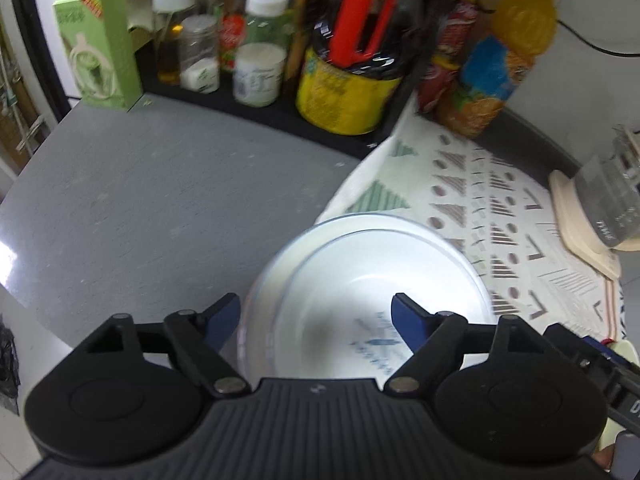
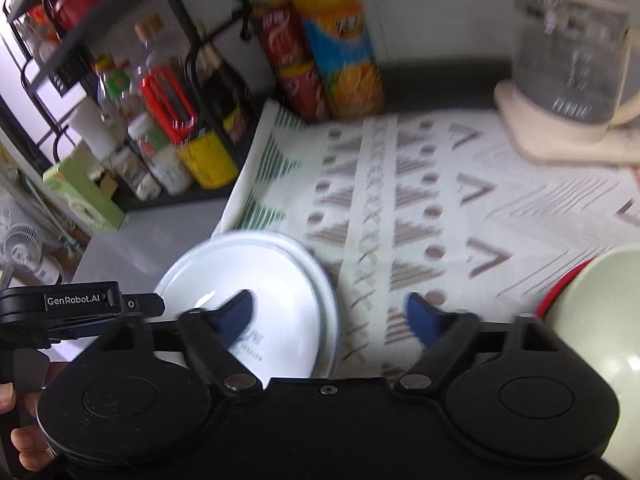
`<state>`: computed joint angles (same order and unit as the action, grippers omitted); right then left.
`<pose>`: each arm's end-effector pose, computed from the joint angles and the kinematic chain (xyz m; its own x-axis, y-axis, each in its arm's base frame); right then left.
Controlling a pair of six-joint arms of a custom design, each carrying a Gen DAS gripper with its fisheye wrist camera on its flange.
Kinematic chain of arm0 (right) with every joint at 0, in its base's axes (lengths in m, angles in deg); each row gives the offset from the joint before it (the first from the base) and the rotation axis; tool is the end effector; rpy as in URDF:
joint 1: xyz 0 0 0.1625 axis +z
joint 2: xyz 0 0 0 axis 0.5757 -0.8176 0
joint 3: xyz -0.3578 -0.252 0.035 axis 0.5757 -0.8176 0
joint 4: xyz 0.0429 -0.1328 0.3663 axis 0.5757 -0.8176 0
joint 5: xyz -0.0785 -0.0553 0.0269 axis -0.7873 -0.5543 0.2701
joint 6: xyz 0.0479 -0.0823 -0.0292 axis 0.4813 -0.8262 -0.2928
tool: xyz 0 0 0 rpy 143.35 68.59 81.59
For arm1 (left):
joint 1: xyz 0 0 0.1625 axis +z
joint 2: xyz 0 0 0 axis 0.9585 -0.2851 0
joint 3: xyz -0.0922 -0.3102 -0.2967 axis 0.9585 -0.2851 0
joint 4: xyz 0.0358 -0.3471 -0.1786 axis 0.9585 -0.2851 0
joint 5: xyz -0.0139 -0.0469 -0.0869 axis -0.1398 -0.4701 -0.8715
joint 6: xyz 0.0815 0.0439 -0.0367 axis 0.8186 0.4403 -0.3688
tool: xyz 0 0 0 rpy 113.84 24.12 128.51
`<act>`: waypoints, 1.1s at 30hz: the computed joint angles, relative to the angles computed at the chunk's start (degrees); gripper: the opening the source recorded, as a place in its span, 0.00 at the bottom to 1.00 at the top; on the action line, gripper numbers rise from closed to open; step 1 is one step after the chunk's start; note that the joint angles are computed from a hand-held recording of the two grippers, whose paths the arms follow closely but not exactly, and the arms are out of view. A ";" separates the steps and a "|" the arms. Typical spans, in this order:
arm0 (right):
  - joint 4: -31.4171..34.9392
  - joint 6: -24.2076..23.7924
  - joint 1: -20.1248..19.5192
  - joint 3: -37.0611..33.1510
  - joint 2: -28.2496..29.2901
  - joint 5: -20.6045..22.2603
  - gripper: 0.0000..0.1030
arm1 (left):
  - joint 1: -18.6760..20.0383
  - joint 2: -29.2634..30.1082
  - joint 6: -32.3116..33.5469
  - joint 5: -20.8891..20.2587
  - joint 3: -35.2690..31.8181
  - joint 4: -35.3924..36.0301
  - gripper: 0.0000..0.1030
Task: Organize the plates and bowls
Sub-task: 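Withdraw both grippers from the plate stack toward the green bowl stack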
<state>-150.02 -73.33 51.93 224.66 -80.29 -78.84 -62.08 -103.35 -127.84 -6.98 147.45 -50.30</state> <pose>0.1041 -0.3537 0.2220 -0.7480 -0.5769 0.3281 -0.6503 0.7357 -0.1892 -0.2689 -0.2472 0.0642 -0.6104 -0.7037 -0.3637 -0.1857 0.5735 -0.7979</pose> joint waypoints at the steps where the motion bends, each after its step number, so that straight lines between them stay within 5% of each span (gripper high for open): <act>1: -0.13 -0.44 -0.30 -0.12 -0.74 0.74 0.93 | 0.05 0.36 0.43 0.51 -0.75 0.37 0.80; 15: 5.18 -0.10 -4.24 -3.32 -11.05 4.37 1.00 | 0.47 5.68 6.68 6.62 -8.68 0.03 0.82; 33: 11.15 -0.53 -13.30 -5.03 -20.84 6.09 1.00 | 2.23 14.06 21.19 10.12 -15.56 -10.16 0.82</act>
